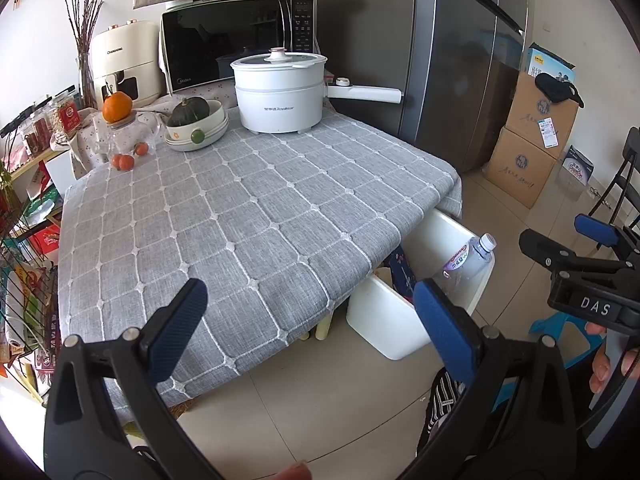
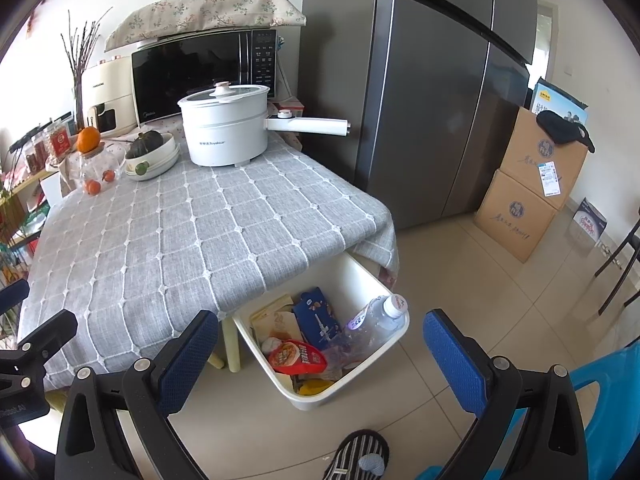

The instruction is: Collect trash

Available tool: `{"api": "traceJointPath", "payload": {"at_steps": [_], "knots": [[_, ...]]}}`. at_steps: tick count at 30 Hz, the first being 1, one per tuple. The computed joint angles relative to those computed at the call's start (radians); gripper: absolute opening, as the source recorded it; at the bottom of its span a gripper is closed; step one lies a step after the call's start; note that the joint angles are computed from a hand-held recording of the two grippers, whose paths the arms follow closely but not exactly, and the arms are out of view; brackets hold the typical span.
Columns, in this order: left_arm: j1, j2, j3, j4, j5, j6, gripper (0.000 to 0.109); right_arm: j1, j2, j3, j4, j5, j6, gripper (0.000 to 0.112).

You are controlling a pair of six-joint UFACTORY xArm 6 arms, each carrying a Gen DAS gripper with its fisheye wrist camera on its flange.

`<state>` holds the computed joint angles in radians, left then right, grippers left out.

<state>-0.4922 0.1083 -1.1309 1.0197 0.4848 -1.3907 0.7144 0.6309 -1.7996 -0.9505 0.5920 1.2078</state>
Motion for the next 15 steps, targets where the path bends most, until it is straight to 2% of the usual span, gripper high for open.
{"api": "traceJointPath", "payload": {"at_steps": [13, 15], "knots": [[0.017, 0.004, 0.012, -0.087, -0.033, 0.070, 0.102, -0.001, -0.002, 0.008, 0.003, 0.002, -0.005, 0.103], [0.038, -0.006, 0.027, -0.164, -0.060, 0.134, 0.102, -0.001, 0.002, 0.011, 0.011, -0.005, -0.017, 0.103]]}}
